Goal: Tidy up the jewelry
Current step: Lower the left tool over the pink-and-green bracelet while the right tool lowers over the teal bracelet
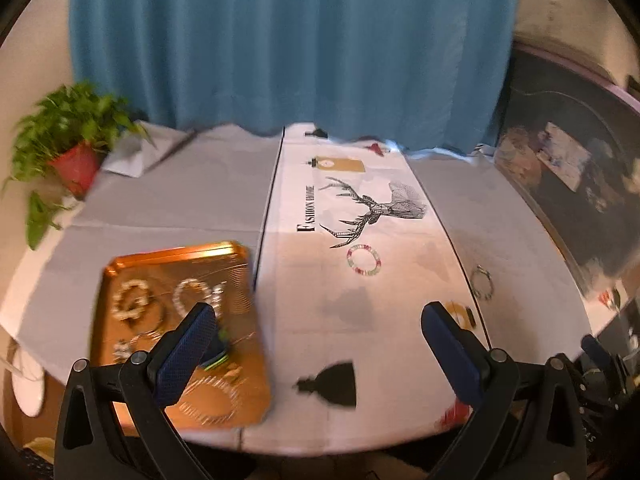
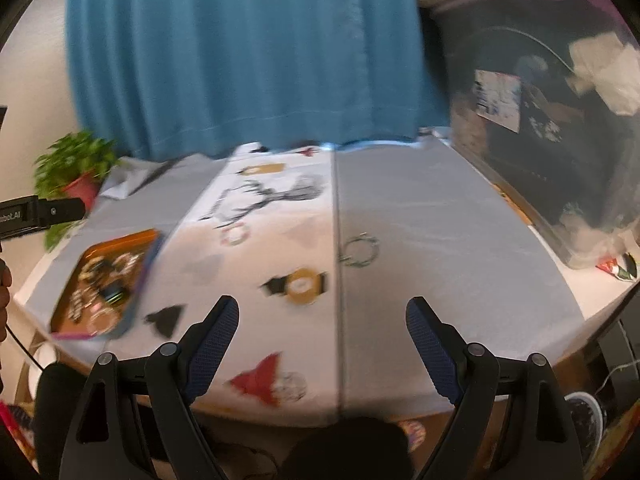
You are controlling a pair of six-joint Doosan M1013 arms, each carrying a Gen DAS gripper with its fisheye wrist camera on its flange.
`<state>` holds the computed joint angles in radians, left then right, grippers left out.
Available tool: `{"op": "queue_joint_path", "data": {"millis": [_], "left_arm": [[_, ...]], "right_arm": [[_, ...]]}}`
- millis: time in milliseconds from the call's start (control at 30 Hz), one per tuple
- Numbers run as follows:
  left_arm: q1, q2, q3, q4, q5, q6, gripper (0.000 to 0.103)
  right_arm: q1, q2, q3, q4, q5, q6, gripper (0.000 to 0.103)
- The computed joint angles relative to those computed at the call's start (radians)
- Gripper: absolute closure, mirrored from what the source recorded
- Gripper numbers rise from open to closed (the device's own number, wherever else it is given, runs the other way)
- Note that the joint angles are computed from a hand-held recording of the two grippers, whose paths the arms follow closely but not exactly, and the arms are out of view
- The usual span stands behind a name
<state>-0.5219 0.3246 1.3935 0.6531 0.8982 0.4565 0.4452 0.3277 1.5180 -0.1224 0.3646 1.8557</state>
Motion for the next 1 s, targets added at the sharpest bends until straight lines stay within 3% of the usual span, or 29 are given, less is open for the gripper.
{"op": "queue_joint_path", "data": {"millis": [167,300,500,667,800,900,1000], "left_arm": [[0.053,0.119,-0.119,-0.091,0.021,0.106,0.001],[0.088,0.216,-0.23,-0.222,0.073,0.244,0.001],[0.124,0.327,-0.357,-0.326,0.161,0.335,0.001],[0.147,0.383,-0.413,-0.414,0.2,0.409,0.0],[0.136,0.375,-0.358,-0.328,0.101,0.41,0.0],[0.142,0.379,-0.36,-0.337,0.099,0.424,0.0],[0.153,0.391,-0.391,-0.391,0.141,0.472,0.0]], "right_arm": [[-0.033,0.093,-0.103,-0.041,0.051,0.027,0.017],[-0.059,0.2,-0.236,-0.009,0.156,-0.012,0.017],[-0.076,0.332,-0.418,0.013,0.289,-0.091,0.017],[-0.071,0.423,-0.547,-0.017,0.39,-0.154,0.017],[-0.08,0.434,-0.56,0.034,0.381,-0.192,0.013],[-0.088,0.435,-0.561,0.079,0.387,-0.208,0.012],[-0.086,0.435,-0.561,0.075,0.388,-0.205,0.01]]}}
